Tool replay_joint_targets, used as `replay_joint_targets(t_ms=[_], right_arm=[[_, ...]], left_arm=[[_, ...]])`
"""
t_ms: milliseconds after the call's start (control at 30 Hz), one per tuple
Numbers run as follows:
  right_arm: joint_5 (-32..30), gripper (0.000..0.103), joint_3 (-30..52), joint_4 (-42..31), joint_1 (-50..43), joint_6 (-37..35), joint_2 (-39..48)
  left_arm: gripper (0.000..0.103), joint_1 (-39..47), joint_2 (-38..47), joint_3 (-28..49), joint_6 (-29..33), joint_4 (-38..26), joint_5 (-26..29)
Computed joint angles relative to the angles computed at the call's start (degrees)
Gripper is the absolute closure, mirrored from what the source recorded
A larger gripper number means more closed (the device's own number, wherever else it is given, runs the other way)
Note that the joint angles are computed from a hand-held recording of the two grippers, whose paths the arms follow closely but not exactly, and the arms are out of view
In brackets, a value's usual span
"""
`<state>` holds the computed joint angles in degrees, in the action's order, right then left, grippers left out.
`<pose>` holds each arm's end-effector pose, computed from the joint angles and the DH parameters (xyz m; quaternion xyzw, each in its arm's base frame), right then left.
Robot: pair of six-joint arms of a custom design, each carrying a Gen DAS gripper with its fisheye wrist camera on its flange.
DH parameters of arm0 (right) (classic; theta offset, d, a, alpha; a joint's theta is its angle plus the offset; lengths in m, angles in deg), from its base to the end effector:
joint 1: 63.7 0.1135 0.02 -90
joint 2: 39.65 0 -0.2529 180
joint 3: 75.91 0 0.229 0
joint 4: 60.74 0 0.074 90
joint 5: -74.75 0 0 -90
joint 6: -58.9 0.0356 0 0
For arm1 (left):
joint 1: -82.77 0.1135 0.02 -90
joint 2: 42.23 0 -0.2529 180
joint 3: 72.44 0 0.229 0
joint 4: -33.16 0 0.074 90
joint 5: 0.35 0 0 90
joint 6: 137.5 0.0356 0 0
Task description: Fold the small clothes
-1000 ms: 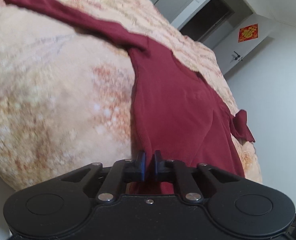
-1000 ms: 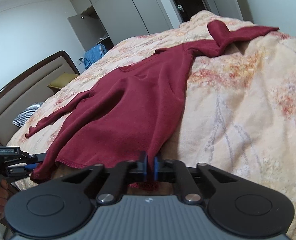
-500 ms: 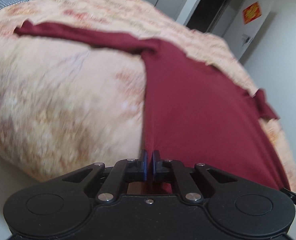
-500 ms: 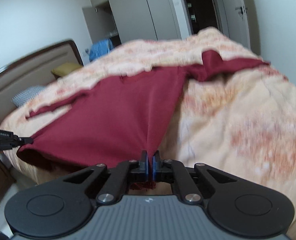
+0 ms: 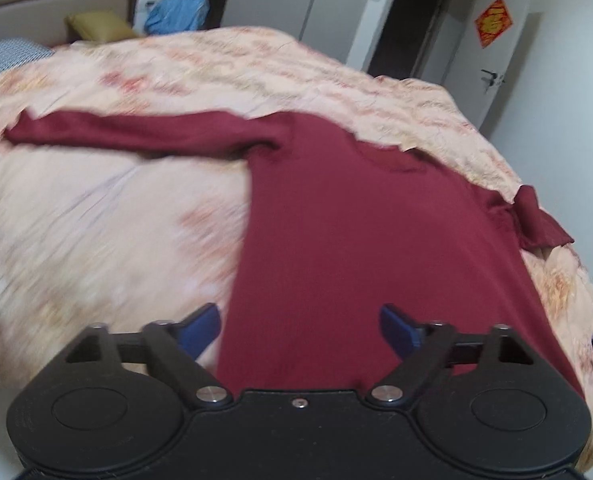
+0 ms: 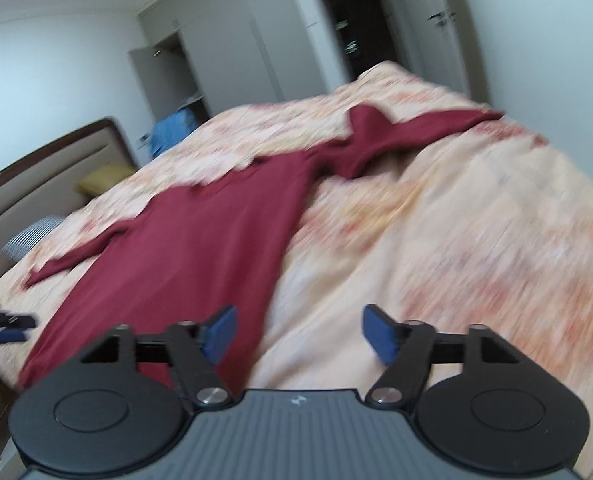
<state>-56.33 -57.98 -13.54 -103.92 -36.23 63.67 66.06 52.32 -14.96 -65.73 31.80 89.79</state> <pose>0.1494 -0.0957 0.0690 0.1078 0.8494 0.1335 0.4992 0.2956 -0.0888 0.1594 -0.0114 0.9004 -0.1316 0.4146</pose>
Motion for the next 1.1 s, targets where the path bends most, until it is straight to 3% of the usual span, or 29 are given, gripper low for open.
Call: replay_joint_targets(t_ms=[67,233,567,667,767,833,900,1100], right_arm=[[2.1,0.015,7.0,-1.4,0.2,2.7,3.1],[8.4,0.007,27.5,-6.3,2.5,7.5,12.6],[20.3,0.010,79.4,-32.9,4.4,16.7,36.6],[22.7,0.022,94.0,-41.5,4.0,19.5,44.0],[23.3,0.045,109.2,-50.6,3.5,22.2,51.7],[24.0,0.087,116.7,-55.2,3.4,23.2,55.4],[24.1,0.097,118.5,-55.7,3.1,23.2,56.4],[29.2,0.098,96.4,-37.3,0.0,23.4,45.3]], left_arm=[[0.002,-2.5,4.7,5.4,-0.5,0.5,-1.1],[0.001,-8.0,19.6,23.7,-1.4,0.3,-3.7],[0.001,-13.1,51.3,74.6,-1.5,-17.9,-5.3],[0.001,-13.6,59.0,87.0,-0.8,-23.1,-5.2],[0.001,-13.9,64.6,96.1,-0.2,-28.7,-5.7],[0.001,-13.8,65.0,95.3,0.5,-28.1,-5.7],[0.001,-13.8,63.6,92.0,1.4,-25.9,-5.8],[0.001,-13.4,62.7,91.5,0.6,-26.6,-5.8]])
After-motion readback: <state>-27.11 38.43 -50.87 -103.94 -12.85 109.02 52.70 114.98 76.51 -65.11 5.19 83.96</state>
